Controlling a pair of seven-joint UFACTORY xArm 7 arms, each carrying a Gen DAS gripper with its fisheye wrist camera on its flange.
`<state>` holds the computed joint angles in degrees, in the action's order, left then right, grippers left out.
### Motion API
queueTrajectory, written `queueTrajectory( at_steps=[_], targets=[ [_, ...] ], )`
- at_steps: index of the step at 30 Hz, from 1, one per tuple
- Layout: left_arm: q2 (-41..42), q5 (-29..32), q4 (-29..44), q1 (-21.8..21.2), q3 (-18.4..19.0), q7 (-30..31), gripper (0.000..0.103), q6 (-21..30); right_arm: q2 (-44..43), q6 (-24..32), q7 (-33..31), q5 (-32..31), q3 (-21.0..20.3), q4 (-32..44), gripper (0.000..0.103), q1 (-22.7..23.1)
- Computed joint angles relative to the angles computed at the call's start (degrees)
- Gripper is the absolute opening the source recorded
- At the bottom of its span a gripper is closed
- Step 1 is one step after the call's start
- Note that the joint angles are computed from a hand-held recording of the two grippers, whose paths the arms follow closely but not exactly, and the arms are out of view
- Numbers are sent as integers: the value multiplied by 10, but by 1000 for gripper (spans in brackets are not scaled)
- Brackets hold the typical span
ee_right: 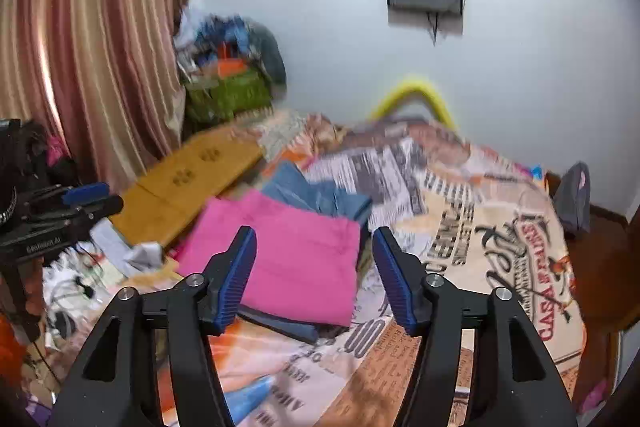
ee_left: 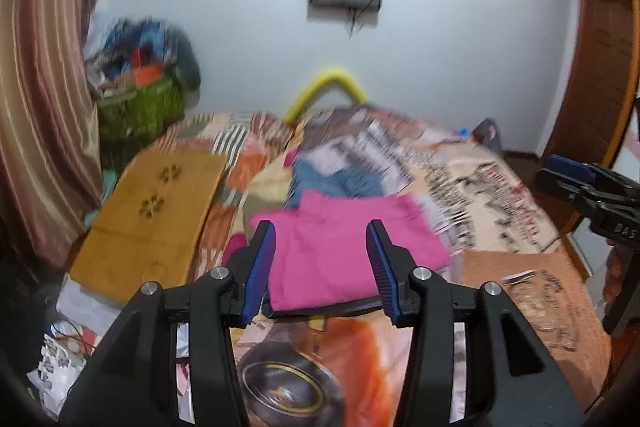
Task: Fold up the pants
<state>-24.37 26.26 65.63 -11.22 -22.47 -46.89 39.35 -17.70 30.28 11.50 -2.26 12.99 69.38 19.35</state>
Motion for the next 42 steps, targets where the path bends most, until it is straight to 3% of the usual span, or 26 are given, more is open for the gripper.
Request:
queueTrajectory(
  at_steps=[7, 13, 18, 21, 26, 28, 31, 42],
  targets=[
    [-98, 1, 17, 2, -57, -27, 47, 39, -119, -27, 18, 3, 15, -44, 59, 7],
    [-181, -24, 8, 22, -103, -36, 48, 32, -210, -55, 34, 14, 32, -93, 59, 11],
    [-241, -46, 4, 53, -140, -35, 60, 39, -263, -78, 52, 23, 46, -132, 66, 15],
    [-264, -68, 0, 65, -151, -28, 66, 41, -282, -90, 65, 22, 56, -146, 73, 10],
    [-301, -99, -15, 82, -158, -23, 91, 35, -307, -101, 90, 25, 64, -171, 86, 6],
    [-316, -112, -23, 85, -159, -25, 96, 33, -309, -101, 98, 24, 65, -173, 92, 3],
    [-328, -125, -27, 93, -162, -20, 101, 37, -321, -105, 116, 18, 76, -180, 103, -11],
    [-348, -149, -39, 113, -176, -9, 102, 35, -342, -77, 135, -3, 87, -186, 102, -23]
  ],
)
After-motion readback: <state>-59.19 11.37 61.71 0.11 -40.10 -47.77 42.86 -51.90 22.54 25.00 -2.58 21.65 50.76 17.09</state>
